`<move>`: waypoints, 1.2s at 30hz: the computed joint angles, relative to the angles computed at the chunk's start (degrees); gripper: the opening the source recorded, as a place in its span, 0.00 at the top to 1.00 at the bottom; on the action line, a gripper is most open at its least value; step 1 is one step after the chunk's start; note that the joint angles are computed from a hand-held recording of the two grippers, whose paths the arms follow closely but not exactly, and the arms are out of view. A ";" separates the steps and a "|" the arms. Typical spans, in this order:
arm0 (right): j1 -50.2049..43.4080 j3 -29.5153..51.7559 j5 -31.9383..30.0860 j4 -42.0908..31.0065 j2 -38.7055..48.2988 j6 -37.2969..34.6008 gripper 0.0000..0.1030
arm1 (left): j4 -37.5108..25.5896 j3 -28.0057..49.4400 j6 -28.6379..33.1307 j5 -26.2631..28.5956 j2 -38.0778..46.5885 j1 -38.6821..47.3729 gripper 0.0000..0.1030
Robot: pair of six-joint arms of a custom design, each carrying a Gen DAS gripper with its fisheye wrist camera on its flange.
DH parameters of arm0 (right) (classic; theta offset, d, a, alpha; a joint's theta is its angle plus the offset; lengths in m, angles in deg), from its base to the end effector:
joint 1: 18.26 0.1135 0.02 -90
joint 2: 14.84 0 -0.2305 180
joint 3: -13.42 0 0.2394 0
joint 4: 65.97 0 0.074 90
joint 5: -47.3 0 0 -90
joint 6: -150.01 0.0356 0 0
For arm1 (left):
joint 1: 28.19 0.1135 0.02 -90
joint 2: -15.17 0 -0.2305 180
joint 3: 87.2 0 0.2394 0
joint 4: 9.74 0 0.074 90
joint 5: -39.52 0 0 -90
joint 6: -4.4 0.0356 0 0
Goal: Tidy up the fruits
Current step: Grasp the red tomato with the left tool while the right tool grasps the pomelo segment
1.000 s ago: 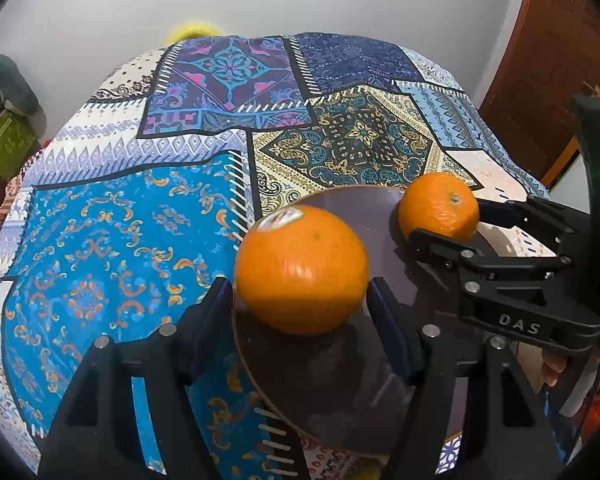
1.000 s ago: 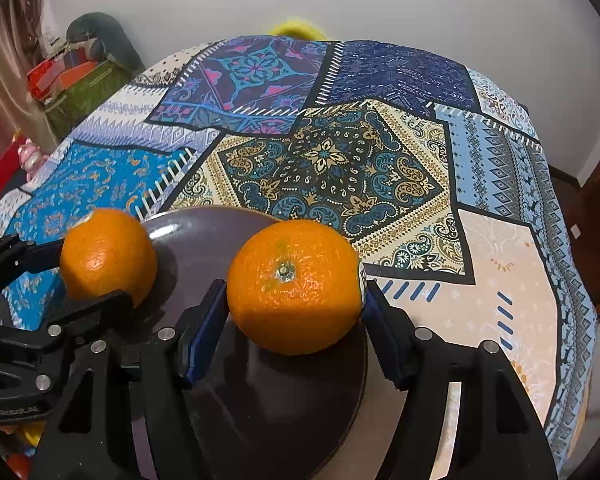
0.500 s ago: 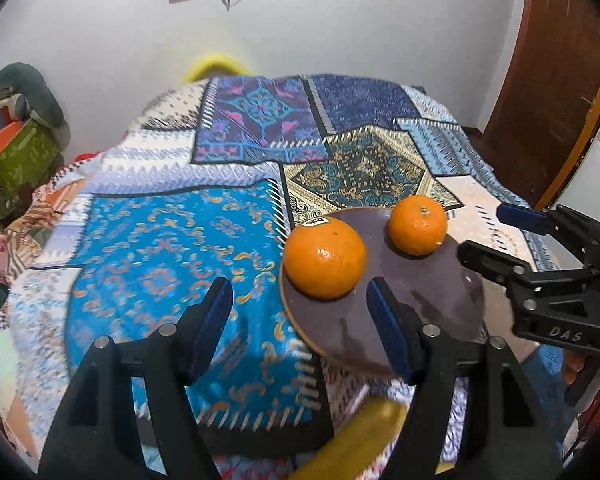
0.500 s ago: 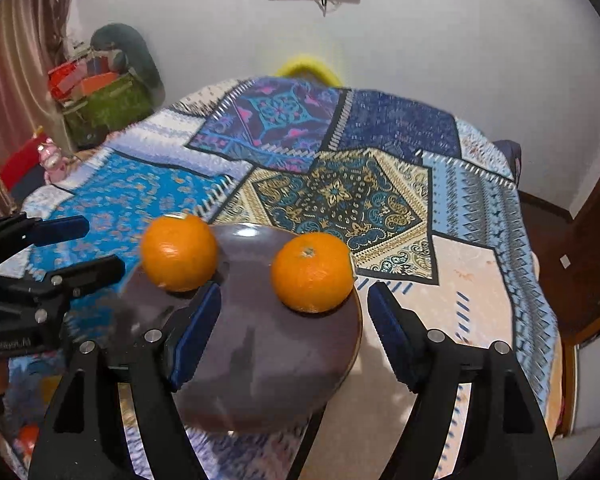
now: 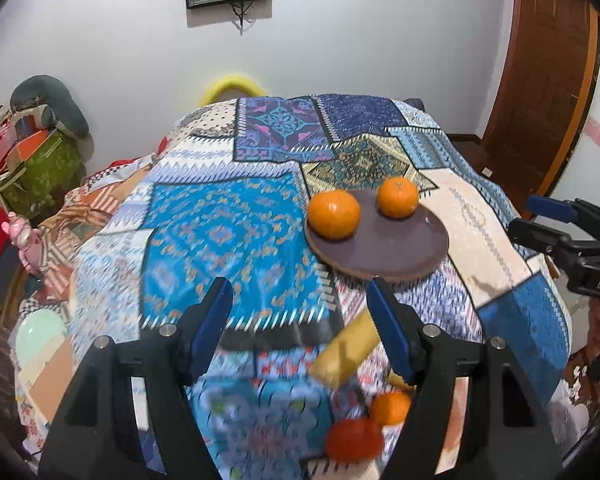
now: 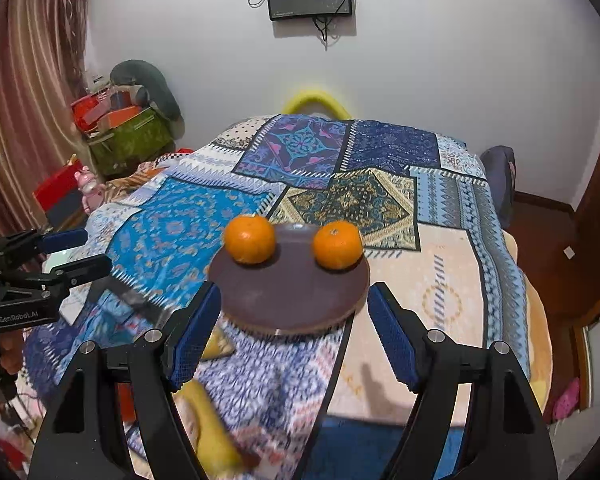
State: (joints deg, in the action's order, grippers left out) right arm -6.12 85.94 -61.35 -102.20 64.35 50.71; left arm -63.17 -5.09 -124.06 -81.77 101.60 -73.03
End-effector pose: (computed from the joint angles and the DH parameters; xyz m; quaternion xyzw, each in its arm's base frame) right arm 0.2845 0.0728 0.2388 -0.2319 0.8768 0.1583 0.3905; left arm 0.2258 -0.1985 0.2372 -0.0233 0.9278 0.0158 0.3720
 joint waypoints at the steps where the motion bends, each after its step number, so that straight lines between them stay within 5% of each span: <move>1: 0.02 -1.02 0.11 -0.51 -1.33 -0.10 0.29 | -1.04 -0.81 -1.34 -0.80 -1.11 -1.05 0.33; 17: 4.10 -17.52 -0.56 -6.73 -19.51 4.25 0.29 | -11.47 -8.69 -16.64 -5.12 -9.80 -14.76 0.33; 28: 12.43 -20.48 3.67 -4.40 -16.79 7.03 0.31 | -6.05 -15.13 -18.32 -0.06 -8.52 -16.89 0.26; 36: 15.68 -18.67 5.09 -2.85 -9.21 6.57 0.58 | 1.70 -17.28 -14.35 4.89 -5.26 -14.44 0.26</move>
